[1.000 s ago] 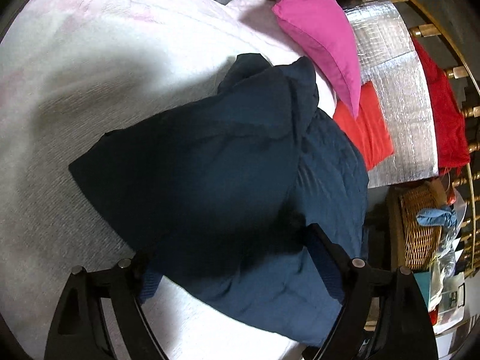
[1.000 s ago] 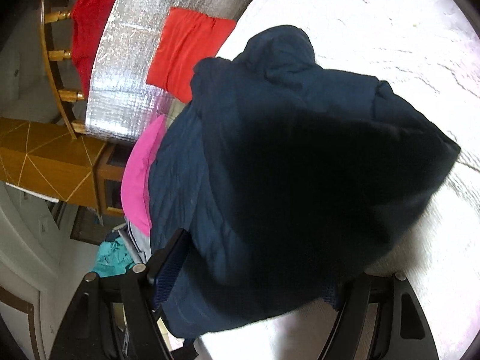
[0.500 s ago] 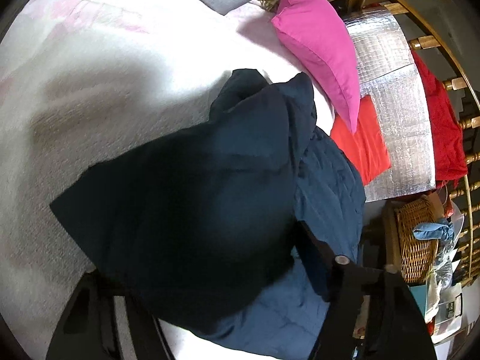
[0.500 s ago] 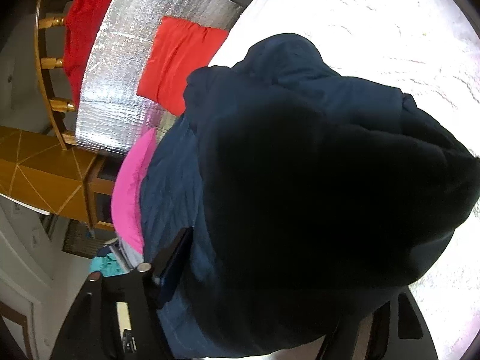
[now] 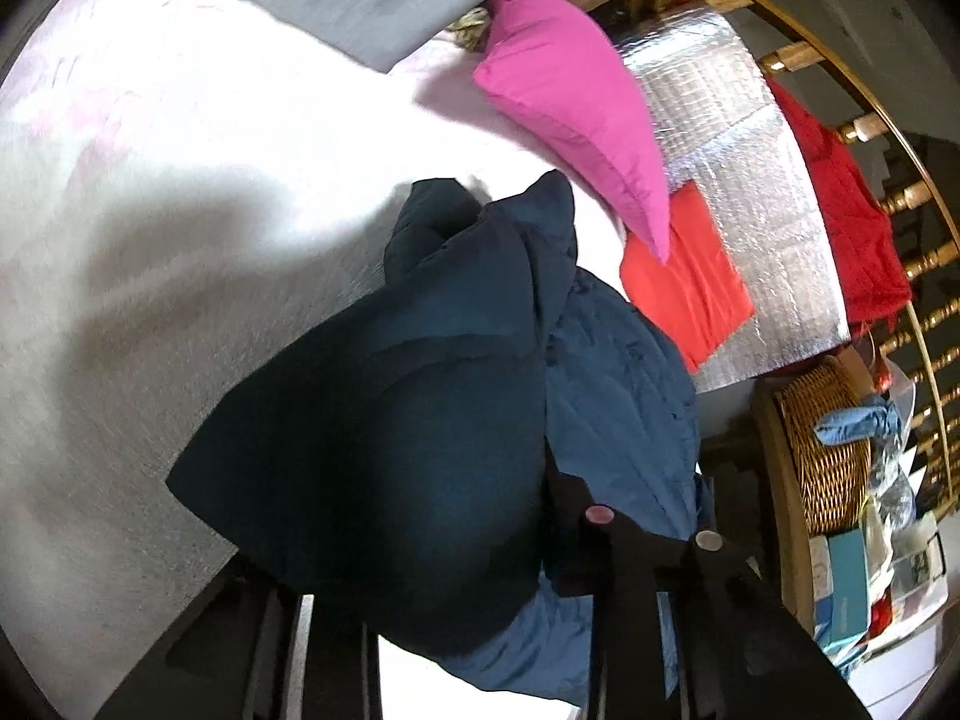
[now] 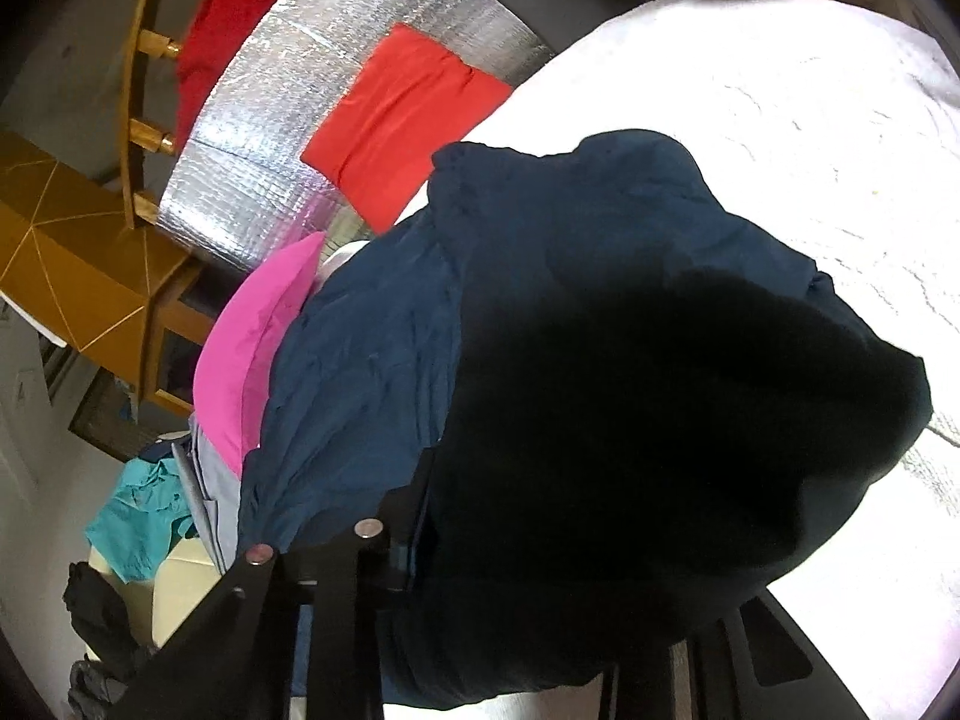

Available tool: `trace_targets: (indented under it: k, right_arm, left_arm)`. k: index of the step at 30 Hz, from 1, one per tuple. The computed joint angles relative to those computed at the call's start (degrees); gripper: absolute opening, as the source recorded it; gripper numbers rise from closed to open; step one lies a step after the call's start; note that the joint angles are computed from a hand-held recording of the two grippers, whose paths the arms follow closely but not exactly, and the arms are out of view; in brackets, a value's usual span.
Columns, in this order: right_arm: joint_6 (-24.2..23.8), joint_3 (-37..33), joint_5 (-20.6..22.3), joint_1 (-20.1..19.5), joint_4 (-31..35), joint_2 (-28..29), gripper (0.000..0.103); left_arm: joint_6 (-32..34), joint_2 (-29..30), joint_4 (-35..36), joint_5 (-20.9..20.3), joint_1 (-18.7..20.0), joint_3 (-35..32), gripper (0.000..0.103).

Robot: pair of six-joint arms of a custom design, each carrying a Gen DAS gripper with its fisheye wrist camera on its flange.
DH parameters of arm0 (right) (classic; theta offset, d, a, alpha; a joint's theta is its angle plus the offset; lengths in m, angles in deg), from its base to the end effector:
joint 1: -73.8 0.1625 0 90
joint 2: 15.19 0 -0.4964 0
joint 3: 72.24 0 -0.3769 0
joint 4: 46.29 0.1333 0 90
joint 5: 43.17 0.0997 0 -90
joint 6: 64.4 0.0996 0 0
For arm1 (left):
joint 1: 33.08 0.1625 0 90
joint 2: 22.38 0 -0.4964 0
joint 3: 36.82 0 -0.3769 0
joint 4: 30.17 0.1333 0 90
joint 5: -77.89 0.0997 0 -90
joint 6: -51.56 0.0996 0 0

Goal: Fold large clothes
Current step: 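Press the folded jacket down with both grippers and release it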

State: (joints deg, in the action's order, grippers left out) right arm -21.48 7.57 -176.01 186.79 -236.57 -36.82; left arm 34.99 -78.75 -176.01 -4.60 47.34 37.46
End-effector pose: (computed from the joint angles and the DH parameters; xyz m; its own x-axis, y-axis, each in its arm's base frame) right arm 0.3662 -0.6953 0.0379 -0.8220 0.5627 -0.0871 0.3687 0.4094 -0.8345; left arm 0.0156 -0.7865 0.4433 -0.9872 -0.1396 0.0765 -0.1568 0.7699 -0.6186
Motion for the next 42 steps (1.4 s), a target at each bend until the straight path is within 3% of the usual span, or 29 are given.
trace_targets:
  k: [19, 22, 26, 28, 30, 32, 35, 38, 42]
  right_arm:
    - [-3.5, 5.7, -1.0, 3.7, 0.2, -2.0, 0.033]
    - [-3.0, 6.1, -0.6, 3.6, 0.6, -1.9, 0.033]
    - [-0.9, 7.9, 2.5, 2.6, 1.0, -3.1, 0.037]
    - [2.2, 9.3, 4.0, 2.6, 4.2, -4.8, 0.050]
    - [4.8, 11.6, 7.6, 2.5, 5.6, -7.0, 0.051]
    - [6.9, 13.1, 7.9, 3.1, 8.6, -8.9, 0.053]
    - [4.5, 15.4, 6.5, 5.1, 10.1, -11.6, 0.053]
    - [-3.7, 14.7, 4.2, 6.7, 5.4, -11.6, 0.053]
    - [-9.7, 10.2, 2.7, 5.8, 4.9, -9.8, 0.046]
  left_arm:
    - [3.1, -4.6, -0.2, 2.7, -0.7, 5.4, 0.028]
    - [2.2, -3.7, 3.6, 4.4, -0.5, 3.9, 0.037]
    - [-2.9, -2.8, 9.8, 4.2, 0.5, 0.8, 0.059]
    - [-3.7, -3.7, 11.1, 3.1, 1.0, 0.9, 0.060]
    - [-4.2, -5.2, 12.3, 2.6, 1.2, 1.4, 0.061]
    - [-2.7, -7.6, 11.1, 3.5, 0.8, 3.5, 0.061]
    - [4.3, -10.4, 3.4, 9.8, -1.9, 7.4, 0.068]
    - [10.8, -9.7, -2.2, 12.3, -4.0, 8.5, 0.071]
    - [13.4, -6.1, 2.4, 14.0, -4.9, 5.5, 0.071]
